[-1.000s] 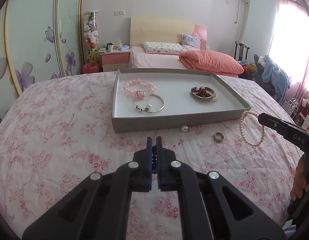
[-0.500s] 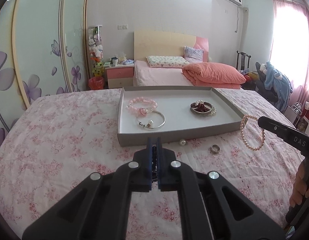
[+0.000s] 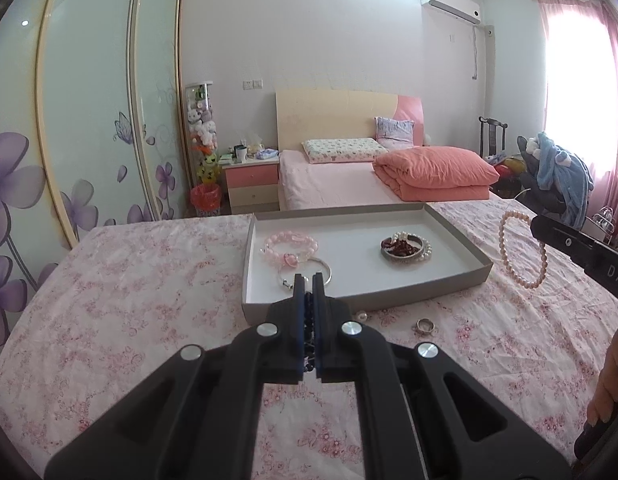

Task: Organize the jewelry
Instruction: 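Lower the black bracelet into the tray with the left tool while the right tool lowers the pearl necklace there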

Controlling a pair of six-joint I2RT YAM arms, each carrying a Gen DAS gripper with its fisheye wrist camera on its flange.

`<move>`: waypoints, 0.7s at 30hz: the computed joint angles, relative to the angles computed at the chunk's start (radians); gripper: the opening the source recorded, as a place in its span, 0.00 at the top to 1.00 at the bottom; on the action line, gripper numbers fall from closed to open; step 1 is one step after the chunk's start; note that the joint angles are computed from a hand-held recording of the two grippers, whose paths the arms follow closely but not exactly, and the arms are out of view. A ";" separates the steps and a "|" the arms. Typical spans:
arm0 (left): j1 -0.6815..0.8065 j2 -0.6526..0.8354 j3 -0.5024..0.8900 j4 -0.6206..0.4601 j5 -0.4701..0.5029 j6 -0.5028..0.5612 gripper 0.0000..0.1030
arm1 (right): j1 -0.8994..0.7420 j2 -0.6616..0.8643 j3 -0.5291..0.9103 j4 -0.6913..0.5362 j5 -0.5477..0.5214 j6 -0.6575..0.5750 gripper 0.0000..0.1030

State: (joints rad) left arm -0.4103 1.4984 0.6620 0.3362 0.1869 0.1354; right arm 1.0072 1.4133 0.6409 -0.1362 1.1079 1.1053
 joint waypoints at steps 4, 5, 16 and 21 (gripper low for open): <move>-0.015 -0.022 -0.010 0.014 -0.029 -0.003 0.95 | 0.020 -0.002 0.020 -0.018 0.049 -0.002 0.94; -0.020 -0.029 -0.011 0.015 -0.038 -0.005 0.95 | 0.024 -0.002 0.023 -0.019 0.059 -0.007 0.94; -0.042 -0.038 0.012 0.008 -0.084 -0.016 0.95 | 0.024 -0.009 0.028 0.043 0.102 -0.102 0.94; -0.050 -0.023 0.035 0.006 -0.094 -0.014 0.95 | 0.008 -0.021 0.015 0.089 0.099 -0.146 0.94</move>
State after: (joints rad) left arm -0.4604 1.4755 0.6972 0.3426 0.0929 0.1213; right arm 1.0149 1.3926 0.6555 -0.0476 1.2070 0.9595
